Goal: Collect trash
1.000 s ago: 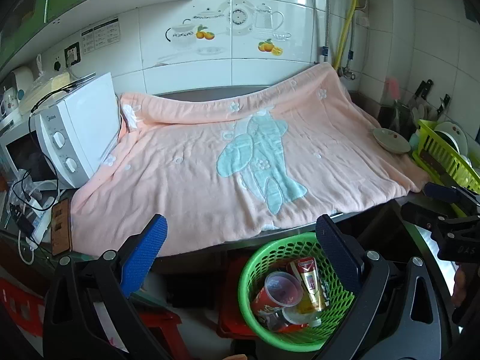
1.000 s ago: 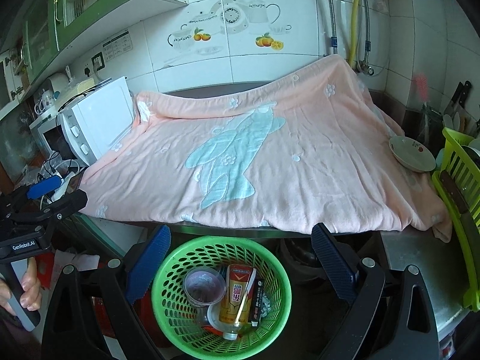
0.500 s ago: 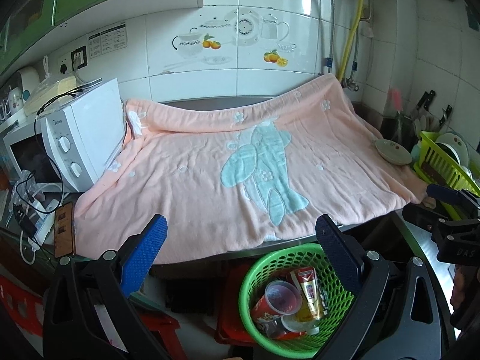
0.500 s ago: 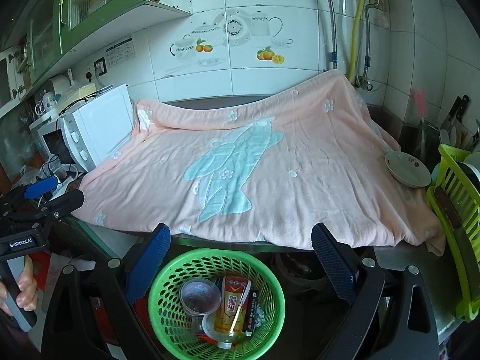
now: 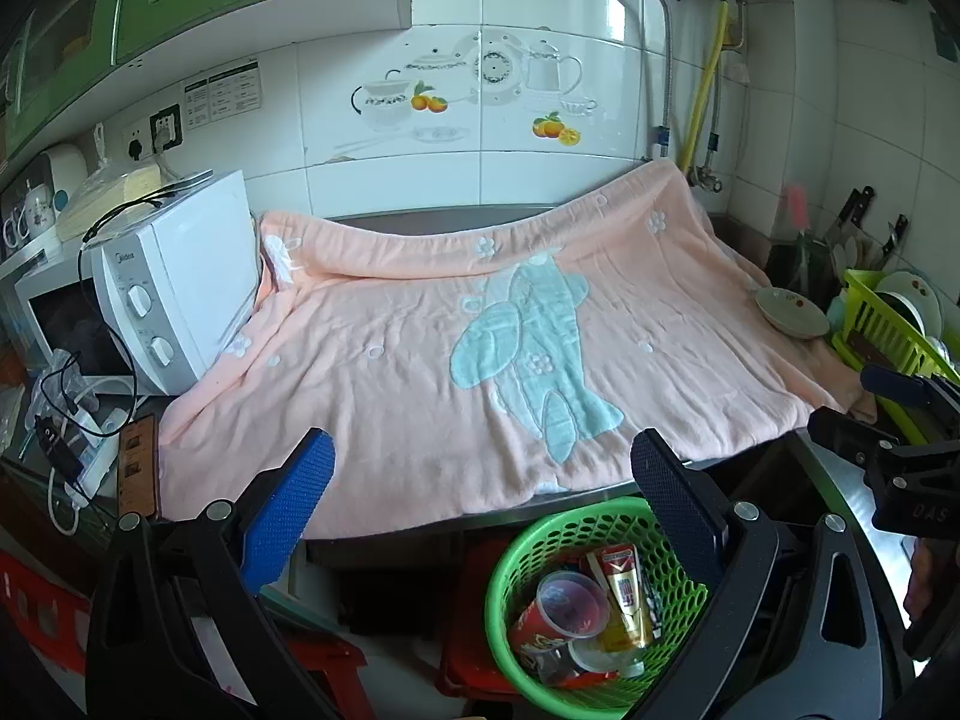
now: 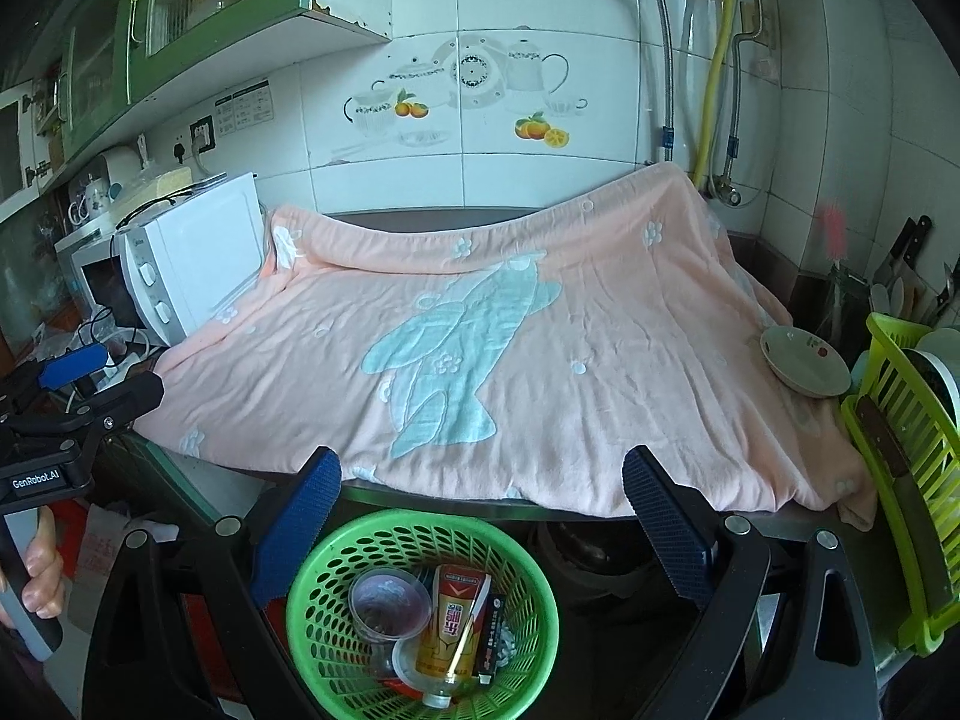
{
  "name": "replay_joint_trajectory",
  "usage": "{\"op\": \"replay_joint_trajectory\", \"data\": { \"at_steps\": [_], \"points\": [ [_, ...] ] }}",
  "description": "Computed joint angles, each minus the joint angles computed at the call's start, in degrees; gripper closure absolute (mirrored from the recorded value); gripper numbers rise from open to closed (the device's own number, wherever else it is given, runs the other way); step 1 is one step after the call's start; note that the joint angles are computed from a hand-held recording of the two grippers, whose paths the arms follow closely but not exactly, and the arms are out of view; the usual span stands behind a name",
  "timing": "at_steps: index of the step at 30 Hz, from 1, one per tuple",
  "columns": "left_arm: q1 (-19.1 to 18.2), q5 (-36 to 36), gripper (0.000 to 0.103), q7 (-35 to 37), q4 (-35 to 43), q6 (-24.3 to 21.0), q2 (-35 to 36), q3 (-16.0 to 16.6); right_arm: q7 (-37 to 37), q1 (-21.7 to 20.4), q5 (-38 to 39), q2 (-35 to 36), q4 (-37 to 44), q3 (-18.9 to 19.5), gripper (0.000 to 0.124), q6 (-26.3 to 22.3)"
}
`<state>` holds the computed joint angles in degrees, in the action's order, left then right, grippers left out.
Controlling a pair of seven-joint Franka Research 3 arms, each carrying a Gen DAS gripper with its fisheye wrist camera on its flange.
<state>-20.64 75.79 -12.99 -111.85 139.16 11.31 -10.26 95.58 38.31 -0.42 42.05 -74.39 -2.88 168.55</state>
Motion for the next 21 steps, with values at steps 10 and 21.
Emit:
{"op": "replay_joint_trajectory", "data": {
  "at_steps": [10,21],
  "points": [
    [-0.14,0.29,0.005,-0.52,-0.47,-0.97,-0.58,-0.22,0.33,0.54,-0.48,-0.15,-0.09,-0.61,0.032,0.55],
    [-0.17,0.72,0.005,-0.54,-0.78,-1.59,-1.18,-0.54,0.25,0.92,-0.74,-0.85,-1.13,-0.94,0.032,1.51]
  ]
}}
